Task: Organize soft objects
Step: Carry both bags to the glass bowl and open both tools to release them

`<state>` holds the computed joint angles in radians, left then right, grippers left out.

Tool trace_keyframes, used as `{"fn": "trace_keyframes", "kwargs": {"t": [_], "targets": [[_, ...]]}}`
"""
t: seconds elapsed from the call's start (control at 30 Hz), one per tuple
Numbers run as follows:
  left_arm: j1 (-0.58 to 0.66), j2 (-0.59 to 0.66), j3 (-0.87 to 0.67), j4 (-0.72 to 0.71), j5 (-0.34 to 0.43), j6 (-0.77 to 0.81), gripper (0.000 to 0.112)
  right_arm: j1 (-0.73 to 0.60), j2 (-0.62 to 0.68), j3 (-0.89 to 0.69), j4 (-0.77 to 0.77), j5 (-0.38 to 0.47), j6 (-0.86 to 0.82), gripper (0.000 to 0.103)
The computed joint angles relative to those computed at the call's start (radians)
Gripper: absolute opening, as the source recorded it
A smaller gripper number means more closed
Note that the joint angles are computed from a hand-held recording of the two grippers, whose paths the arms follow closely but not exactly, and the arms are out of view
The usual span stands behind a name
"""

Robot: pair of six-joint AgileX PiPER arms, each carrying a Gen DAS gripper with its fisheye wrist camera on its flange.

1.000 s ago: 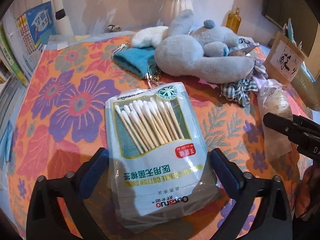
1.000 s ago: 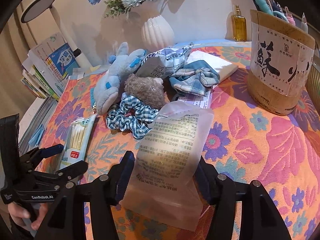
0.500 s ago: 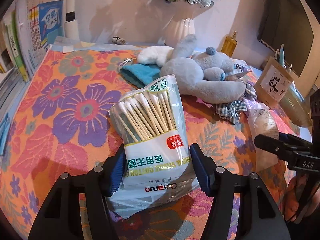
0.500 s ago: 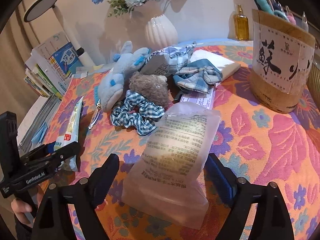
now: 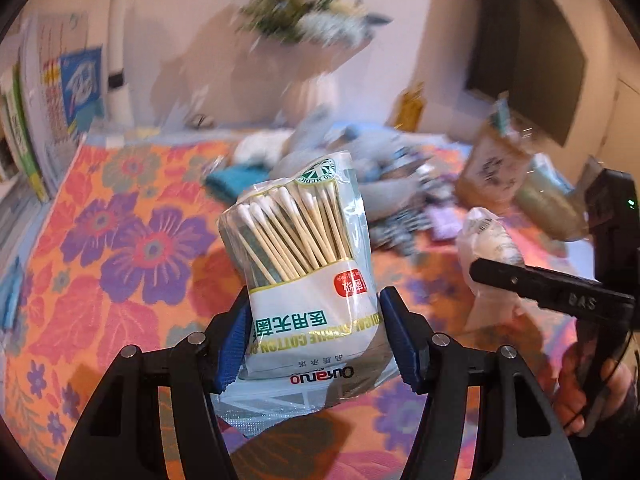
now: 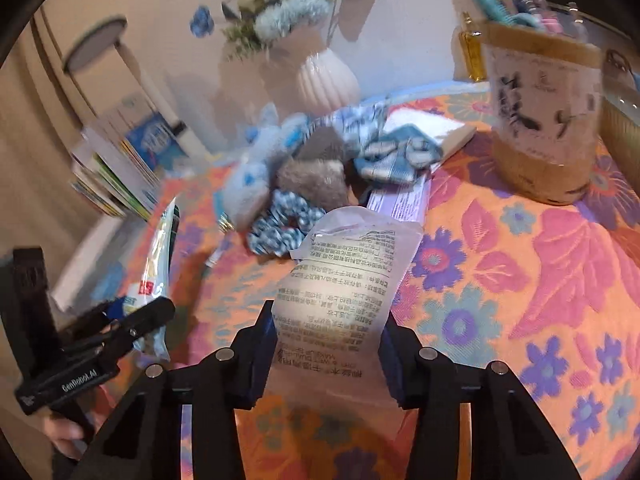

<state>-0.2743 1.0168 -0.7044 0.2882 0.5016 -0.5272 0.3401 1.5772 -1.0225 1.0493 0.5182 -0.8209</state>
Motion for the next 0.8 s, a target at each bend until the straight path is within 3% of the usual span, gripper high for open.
{"fn": "trace_keyframes", "kwargs": {"t": [0.07,0.2,0.43,0.6,0.8], "targets": [[-0.109,-0.024,-0.047,0.151,0.066,-0.152,0.060,-0.036,-0.069,0.025,0.030,0.004,-0.018,0.046],[-0.291,-0.018,-0.161,0.321,0.163,-0.309,0.060,-0.149,-0.196,0.063,0.135,0.069,-0.092,0.046],[-0.529,0.114,-0.365,0.547,0.251,-0.493,0.060,-0.379,-0.363,0.088,0.170,0.173,-0.099,0.046],[-0.571,0.268,-0.554,0.551,0.221,-0.454,0.060,-0.566,-0.409,0.020,0.114,0.199,-0.077,0.046],[-0.573,0.558,-0.918,0.408,0.202,-0.250,0.060,-0.769,-0.327,-0.125,0.061,0.216,0.031,0.046]]}}
